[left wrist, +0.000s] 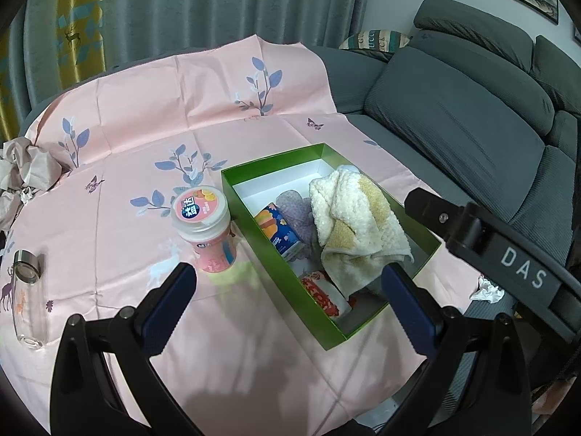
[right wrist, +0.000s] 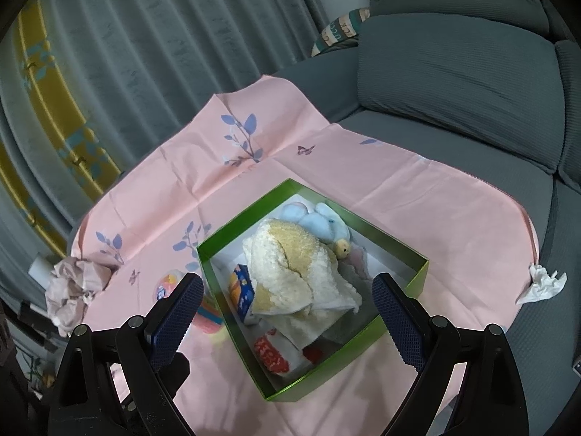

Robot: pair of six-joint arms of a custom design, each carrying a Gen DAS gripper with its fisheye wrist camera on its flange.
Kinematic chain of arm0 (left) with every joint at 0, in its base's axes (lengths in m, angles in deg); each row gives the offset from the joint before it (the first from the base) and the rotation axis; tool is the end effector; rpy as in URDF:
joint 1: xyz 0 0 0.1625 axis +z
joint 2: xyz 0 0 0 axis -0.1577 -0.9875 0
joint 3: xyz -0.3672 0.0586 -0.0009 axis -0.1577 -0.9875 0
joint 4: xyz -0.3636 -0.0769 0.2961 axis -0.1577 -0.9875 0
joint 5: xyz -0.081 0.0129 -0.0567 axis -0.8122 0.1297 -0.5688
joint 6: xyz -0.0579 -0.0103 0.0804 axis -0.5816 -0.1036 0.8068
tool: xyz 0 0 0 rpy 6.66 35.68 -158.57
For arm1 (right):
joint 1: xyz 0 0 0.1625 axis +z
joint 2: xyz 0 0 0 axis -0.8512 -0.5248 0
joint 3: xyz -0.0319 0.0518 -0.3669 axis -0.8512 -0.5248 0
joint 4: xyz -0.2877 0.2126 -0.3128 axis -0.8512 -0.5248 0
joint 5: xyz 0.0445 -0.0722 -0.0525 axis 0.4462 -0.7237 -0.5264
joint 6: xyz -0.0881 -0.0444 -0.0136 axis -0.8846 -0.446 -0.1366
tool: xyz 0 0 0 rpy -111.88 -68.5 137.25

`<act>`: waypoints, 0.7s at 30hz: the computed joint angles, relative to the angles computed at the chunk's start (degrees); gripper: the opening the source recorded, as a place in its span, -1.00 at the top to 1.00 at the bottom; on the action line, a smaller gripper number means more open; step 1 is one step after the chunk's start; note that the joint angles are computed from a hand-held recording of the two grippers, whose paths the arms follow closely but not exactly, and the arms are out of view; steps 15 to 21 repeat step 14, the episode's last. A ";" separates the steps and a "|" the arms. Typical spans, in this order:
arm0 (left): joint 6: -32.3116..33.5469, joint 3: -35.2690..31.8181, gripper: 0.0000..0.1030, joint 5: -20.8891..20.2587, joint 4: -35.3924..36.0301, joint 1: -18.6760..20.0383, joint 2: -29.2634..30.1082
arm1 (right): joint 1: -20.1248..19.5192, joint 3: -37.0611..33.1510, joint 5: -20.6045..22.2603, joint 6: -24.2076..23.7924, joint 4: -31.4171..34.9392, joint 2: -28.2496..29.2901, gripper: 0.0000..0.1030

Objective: Organize soft objects

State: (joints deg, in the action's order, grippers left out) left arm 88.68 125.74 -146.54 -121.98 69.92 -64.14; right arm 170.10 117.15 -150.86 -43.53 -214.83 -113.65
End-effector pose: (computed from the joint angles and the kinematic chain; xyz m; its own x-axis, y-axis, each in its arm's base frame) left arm -0.2004 -0.7106 0.2926 -0.6391 0.5958 -0.4863 0.7571 0.5988 -0.2614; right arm 0.3197 -0.6522 0.0939 -0.8515 0.4775 0.2166 -0.0402 0.3525 -0.9350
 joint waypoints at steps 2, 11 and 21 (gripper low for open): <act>-0.01 0.02 -0.97 -0.14 0.14 -0.01 -0.04 | 0.03 0.18 -0.20 0.23 0.04 -0.07 -0.83; 0.46 0.52 -0.97 -0.73 0.77 -0.05 -0.65 | 0.29 0.47 -2.03 1.32 0.37 -0.34 -0.83; 0.64 0.62 -0.97 -0.90 0.61 0.03 -0.88 | 0.22 0.42 -1.97 1.13 0.38 -0.39 -0.83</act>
